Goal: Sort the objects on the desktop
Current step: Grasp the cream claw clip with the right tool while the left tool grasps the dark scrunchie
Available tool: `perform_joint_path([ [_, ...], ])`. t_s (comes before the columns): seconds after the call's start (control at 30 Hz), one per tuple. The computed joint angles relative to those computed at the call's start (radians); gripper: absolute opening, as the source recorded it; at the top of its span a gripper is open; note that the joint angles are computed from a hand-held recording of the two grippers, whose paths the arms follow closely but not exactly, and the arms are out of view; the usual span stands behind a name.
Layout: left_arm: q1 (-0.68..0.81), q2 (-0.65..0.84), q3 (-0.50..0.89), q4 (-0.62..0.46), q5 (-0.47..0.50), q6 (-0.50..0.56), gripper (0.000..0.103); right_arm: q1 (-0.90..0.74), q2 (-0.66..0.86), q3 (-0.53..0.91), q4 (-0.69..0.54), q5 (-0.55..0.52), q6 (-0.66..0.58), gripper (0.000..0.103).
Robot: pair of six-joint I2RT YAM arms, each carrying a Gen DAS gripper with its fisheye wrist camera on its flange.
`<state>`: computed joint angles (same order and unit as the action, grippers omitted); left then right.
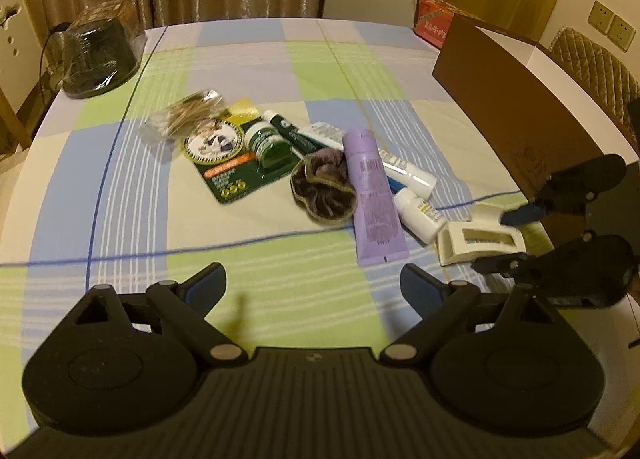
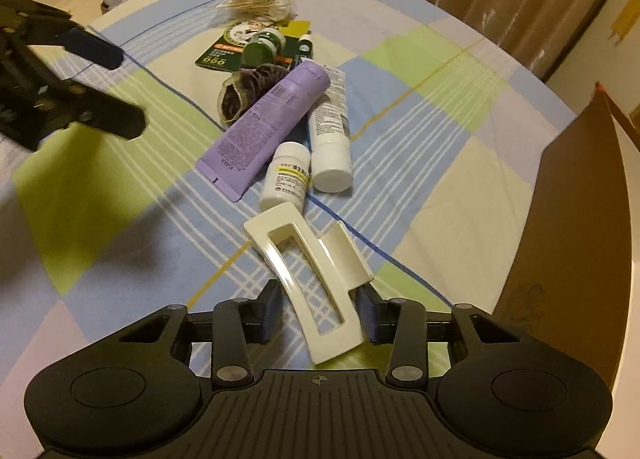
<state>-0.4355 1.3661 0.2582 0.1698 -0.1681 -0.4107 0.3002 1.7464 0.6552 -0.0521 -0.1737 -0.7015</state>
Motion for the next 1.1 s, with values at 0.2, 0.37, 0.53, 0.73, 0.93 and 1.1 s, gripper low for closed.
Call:
perform_joint_path([
  [0.2, 0.087, 0.159, 0.069, 0.113, 0.054, 0.105, 0.077, -0.017, -0.082, -0.028, -0.043, -0.017, 0.059, 0.037],
  [0.37, 0.152, 0.314, 0.139, 0.207, 0.12, 0.152, 0.061, -0.028, -0.132, -0.056, -0.062, -0.013, 0.089, 0.037],
  [0.53, 0.179, 0.409, 0.196, 0.252, 0.169, 0.167, 0.061, -0.044, -0.147, -0.077, -0.061, 0.001, 0.105, 0.037],
  [0.73, 0.204, 0.47, 0.232, 0.28, 0.214, 0.181, 0.044, -0.054, -0.19, -0.1, -0.074, 0.013, 0.121, 0.037],
  [0.93, 0.222, 0.496, 0.24, 0.294, 0.252, 0.194, 0.039, -0.052, -0.206, -0.108, -0.075, 0.021, 0.13, 0.037],
  [1.1, 0.222, 0.51, 0.234, 0.314, 0.244, 0.184, 0.019, -0.048, -0.21, -0.115, -0.063, 0.01, 0.126, 0.037],
])
